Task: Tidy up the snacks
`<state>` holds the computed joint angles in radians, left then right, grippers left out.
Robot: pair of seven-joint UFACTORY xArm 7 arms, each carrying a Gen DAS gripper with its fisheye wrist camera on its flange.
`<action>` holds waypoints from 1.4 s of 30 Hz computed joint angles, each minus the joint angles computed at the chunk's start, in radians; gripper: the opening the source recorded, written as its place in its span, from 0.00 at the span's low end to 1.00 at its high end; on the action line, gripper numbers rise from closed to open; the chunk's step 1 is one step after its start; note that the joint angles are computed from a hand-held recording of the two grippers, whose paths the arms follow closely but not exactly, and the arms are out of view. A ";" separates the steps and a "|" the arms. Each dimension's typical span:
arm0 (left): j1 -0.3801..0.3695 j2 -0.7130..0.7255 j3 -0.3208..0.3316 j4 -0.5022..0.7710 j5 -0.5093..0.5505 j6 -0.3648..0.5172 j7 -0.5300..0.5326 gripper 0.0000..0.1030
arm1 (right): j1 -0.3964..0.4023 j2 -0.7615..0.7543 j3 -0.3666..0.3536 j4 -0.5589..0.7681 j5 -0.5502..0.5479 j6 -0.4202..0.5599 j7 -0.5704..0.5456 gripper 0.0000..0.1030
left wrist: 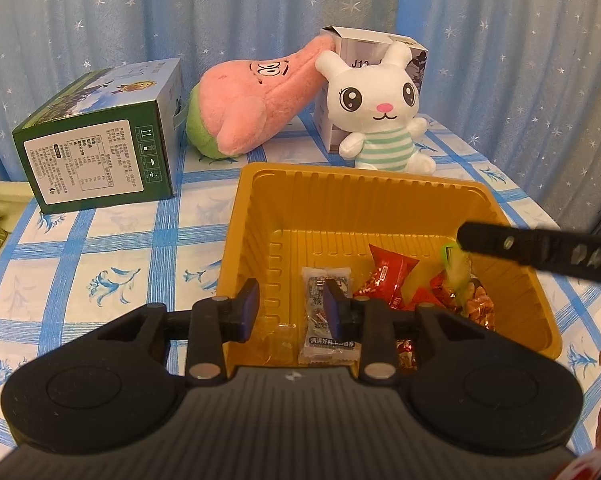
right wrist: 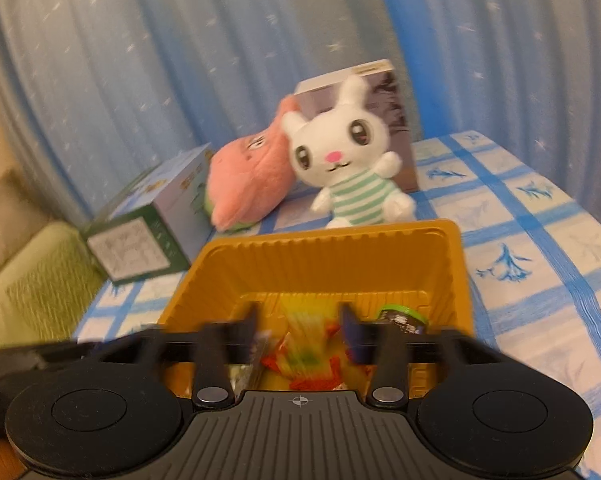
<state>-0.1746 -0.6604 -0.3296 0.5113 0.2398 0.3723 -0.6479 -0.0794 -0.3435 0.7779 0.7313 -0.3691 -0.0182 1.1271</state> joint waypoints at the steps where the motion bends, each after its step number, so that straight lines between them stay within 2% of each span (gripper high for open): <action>1: 0.000 -0.001 0.002 -0.002 0.000 0.001 0.000 0.31 | 0.001 -0.010 -0.007 -0.005 0.005 -0.003 0.005 0.57; 6: 0.005 0.001 -0.001 -0.002 0.004 0.004 -0.004 0.34 | -0.015 -0.045 -0.006 -0.012 0.014 0.022 0.019 0.57; 11: 0.006 0.005 -0.005 0.001 0.009 0.003 -0.008 0.40 | 0.019 -0.038 -0.036 -0.008 0.000 0.060 0.020 0.57; 20: 0.018 -0.012 -0.017 -0.004 0.028 -0.002 -0.023 0.64 | 0.068 -0.030 -0.085 -0.003 -0.059 0.105 0.048 0.59; 22: 0.024 -0.022 -0.022 -0.008 0.034 -0.005 -0.027 0.71 | 0.073 -0.030 -0.089 -0.001 -0.077 0.116 0.057 0.67; 23: 0.028 -0.027 -0.026 -0.010 0.038 -0.005 -0.031 0.73 | 0.069 -0.033 -0.086 -0.001 -0.089 0.118 0.066 0.69; 25: 0.042 -0.041 -0.039 -0.016 0.048 -0.007 -0.044 0.86 | 0.068 -0.037 -0.086 -0.001 -0.106 0.123 0.078 0.72; 27: 0.052 -0.055 -0.048 -0.022 0.056 -0.008 -0.056 0.91 | 0.079 -0.037 -0.097 -0.001 -0.115 0.127 0.085 0.74; 34: 0.019 -0.085 -0.022 -0.029 0.045 0.028 -0.024 1.00 | 0.139 -0.028 -0.149 0.000 -0.128 0.149 0.073 0.79; 38: -0.009 -0.118 -0.004 -0.044 0.021 0.044 -0.003 1.00 | 0.213 -0.028 -0.205 -0.005 -0.109 0.173 0.035 0.82; 42: -0.027 -0.159 -0.002 -0.051 0.000 0.074 0.006 1.00 | 0.249 -0.044 -0.223 -0.015 -0.108 0.206 0.010 0.84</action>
<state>-0.2018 -0.8195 -0.3321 0.4602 0.2397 0.4467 -0.6417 0.1698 -0.3878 0.5552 0.7165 -0.4773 0.1880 1.1374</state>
